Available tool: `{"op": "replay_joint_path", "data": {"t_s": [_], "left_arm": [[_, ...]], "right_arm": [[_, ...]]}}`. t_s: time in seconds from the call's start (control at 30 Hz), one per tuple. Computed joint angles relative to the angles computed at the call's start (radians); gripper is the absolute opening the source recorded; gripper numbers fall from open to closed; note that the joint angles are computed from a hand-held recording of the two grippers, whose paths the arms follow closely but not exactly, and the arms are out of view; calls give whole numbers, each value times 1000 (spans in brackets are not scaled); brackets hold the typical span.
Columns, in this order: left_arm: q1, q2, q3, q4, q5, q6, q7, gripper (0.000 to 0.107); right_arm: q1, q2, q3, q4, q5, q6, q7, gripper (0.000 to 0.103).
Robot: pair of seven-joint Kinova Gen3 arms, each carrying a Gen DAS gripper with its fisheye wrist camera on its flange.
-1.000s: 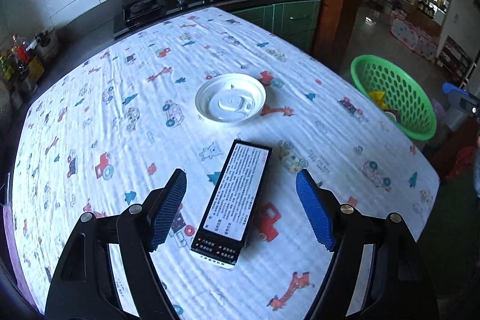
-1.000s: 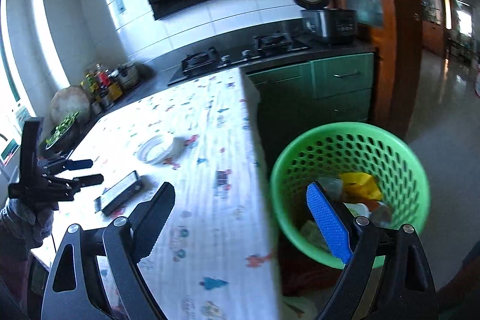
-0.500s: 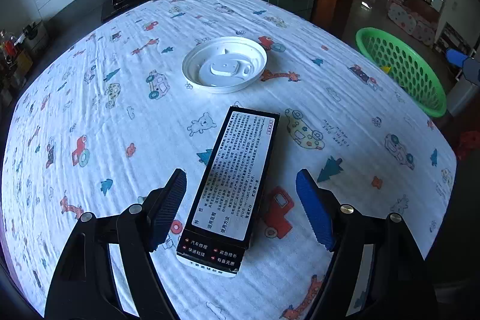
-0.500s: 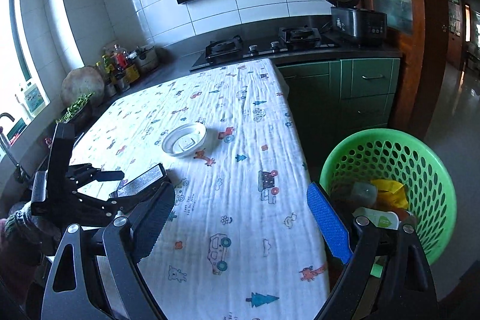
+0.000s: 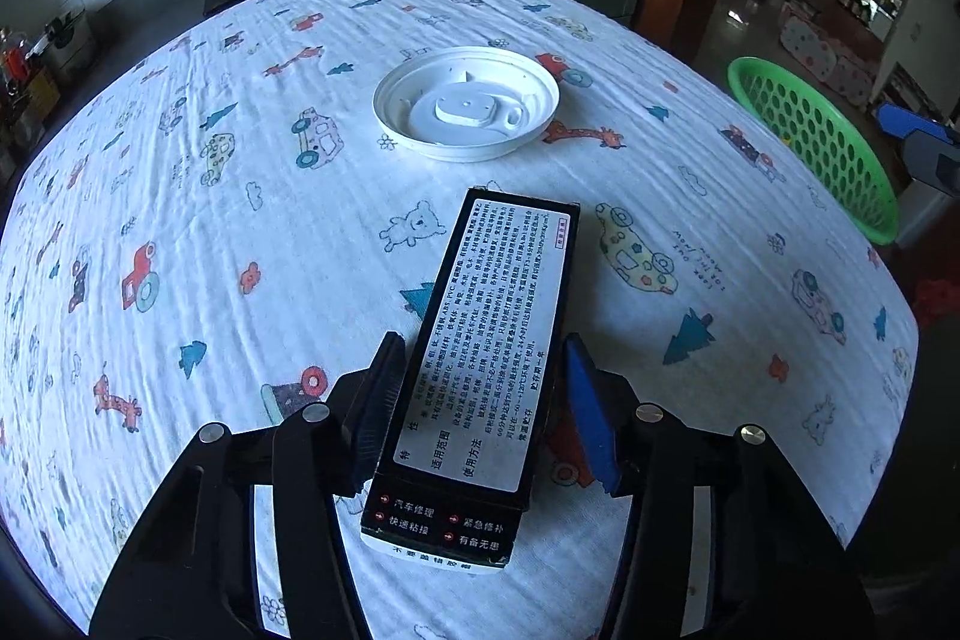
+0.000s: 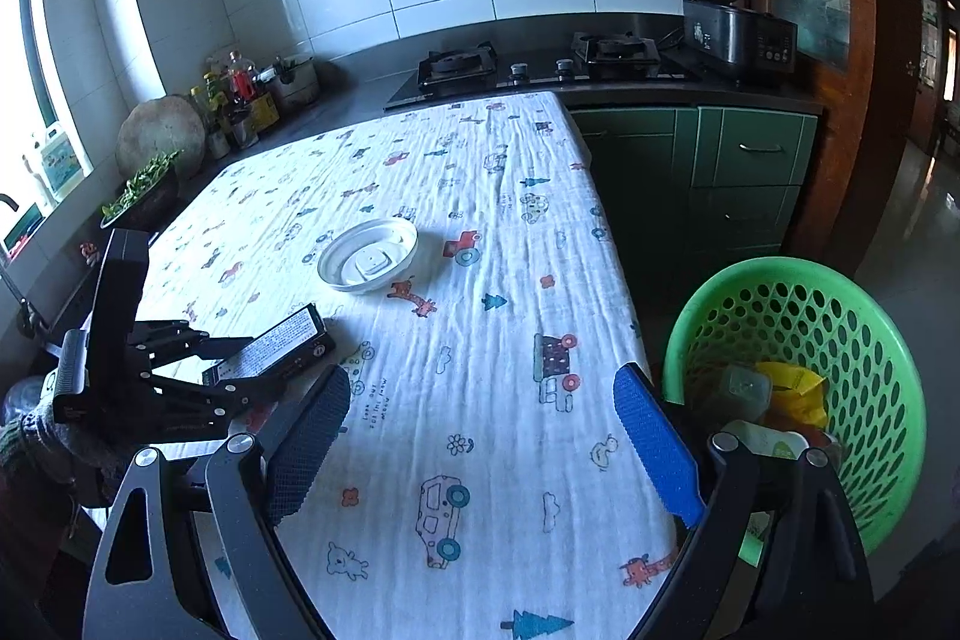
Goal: Collect trash
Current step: 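Grasp the black printed box with the left gripper and lift it, then grasp the white plastic lid with the right gripper while the left holds the black box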
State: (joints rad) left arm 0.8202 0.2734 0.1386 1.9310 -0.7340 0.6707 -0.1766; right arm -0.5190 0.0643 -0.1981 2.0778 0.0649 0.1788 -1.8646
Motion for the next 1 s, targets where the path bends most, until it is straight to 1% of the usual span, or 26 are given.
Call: {"op": "replay_joint_path", "data": {"t_s": [0.13, 0.2, 0.33, 0.47, 0.53, 0.63, 0.73, 0.83, 1.0], "left_arm": [[-2, -10, -5, 16, -14, -18, 11, 47], [-2, -21, -3, 25, -20, -18, 19, 47], [-4, -71, 4, 63, -54, -11, 72, 46], [-28, -122, 36, 94, -77, 18, 117, 46], [-44, -145, 54, 106, -89, 34, 135, 45], [-71, -176, 84, 123, -101, 55, 158, 45], [-101, -206, 109, 141, -108, 64, 174, 45], [-125, -228, 133, 154, -112, 74, 185, 45], [-162, -254, 157, 176, -117, 66, 191, 45]], "right_arm": [[-14, 35, 4, -35, 11, 14, 0, 87], [-26, 54, 8, -55, 18, 24, 0, 87], [-53, 85, 23, -89, 40, 39, -8, 87], [-82, 142, 31, -149, 54, 67, 0, 87], [-86, 173, 22, -182, 50, 84, 18, 87], [-116, 223, 31, -240, 62, 114, 31, 87], [-135, 266, 31, -291, 63, 133, 50, 91], [-153, 320, 31, -363, 63, 173, 76, 92], [-172, 410, 29, -476, 51, 238, 120, 92]]}}
